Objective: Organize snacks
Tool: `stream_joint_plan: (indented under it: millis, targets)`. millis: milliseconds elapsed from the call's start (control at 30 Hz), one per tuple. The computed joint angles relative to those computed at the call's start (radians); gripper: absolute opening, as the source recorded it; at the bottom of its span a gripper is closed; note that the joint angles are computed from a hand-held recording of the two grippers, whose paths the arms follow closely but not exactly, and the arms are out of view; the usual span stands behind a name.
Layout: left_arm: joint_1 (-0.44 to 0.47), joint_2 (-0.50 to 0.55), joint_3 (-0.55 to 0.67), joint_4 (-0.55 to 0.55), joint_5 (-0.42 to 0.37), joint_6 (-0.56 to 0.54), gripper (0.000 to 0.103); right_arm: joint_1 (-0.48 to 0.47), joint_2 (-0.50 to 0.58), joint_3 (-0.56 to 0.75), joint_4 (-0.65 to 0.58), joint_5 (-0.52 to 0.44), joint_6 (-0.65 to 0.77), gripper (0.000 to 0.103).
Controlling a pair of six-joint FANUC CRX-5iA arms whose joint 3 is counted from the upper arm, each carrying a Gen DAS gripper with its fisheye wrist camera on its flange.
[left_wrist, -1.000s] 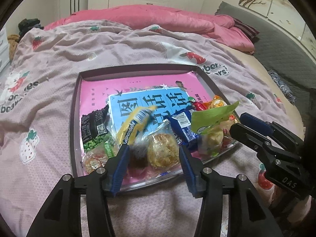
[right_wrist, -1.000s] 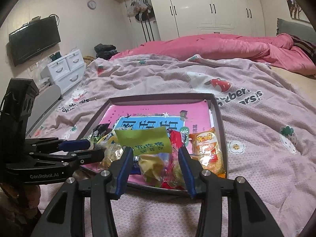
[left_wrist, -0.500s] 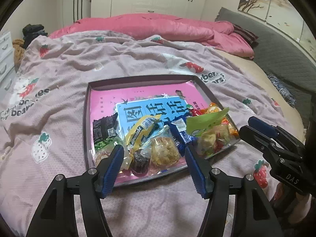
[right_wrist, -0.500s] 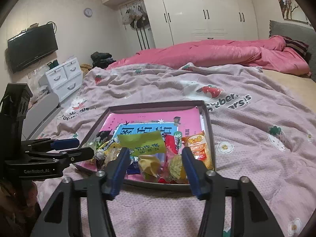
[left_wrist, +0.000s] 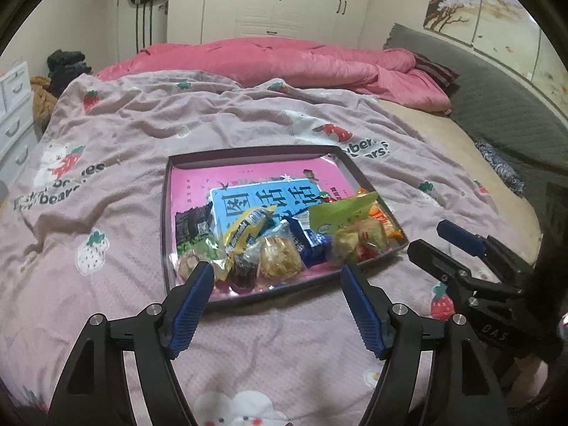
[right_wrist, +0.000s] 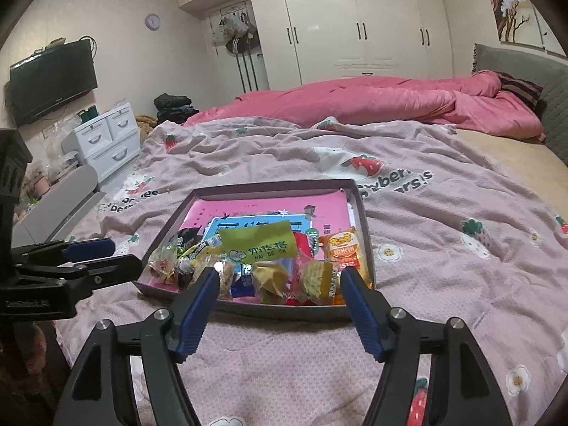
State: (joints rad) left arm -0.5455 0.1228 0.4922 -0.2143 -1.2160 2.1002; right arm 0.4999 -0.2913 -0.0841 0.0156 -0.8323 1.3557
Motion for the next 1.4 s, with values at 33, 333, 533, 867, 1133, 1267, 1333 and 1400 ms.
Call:
stream_joint_plan:
  millis: [33,333,533,867,1133,1267,1333,1400]
  targets:
    - [-0.004,-0.003,0.0,-0.004,-0.005,0.008,0.076,0.007,-0.008,-0.009,0.017,-0.001,-0.018,0.076]
    - [-0.042,-0.029,-0.02,-0.038,-0.038,0.079,0.076,0.062,-0.065,-0.079,0.166,-0.022,-0.149,0.088]
    - [-0.068,-0.029,-0.014,-0.058,-0.072,0.096,0.077,0.08,-0.094,-0.097,0.192,-0.052,-0.176,0.09]
    - [-0.102,-0.026,0.002,-0.104,-0.127,0.131,0.078,0.095,-0.11,-0.103,0.188,-0.072,-0.169,0.096]
    - [-0.111,-0.023,0.007,-0.112,-0.147,0.146,0.078,0.116,-0.124,-0.109,0.19,-0.091,-0.163,0.097]
    - [-0.114,-0.027,0.002,-0.112,-0.15,0.153,0.078,0.119,-0.127,-0.107,0.182,-0.099,-0.16,0.097]
    - [-0.116,-0.027,0.003,-0.116,-0.156,0.155,0.078,0.12,-0.128,-0.105,0.177,-0.108,-0.157,0.097]
    - [-0.12,-0.031,0.001,-0.122,-0.158,0.163,0.078,0.123,-0.131,-0.106,0.177,-0.115,-0.159,0.097]
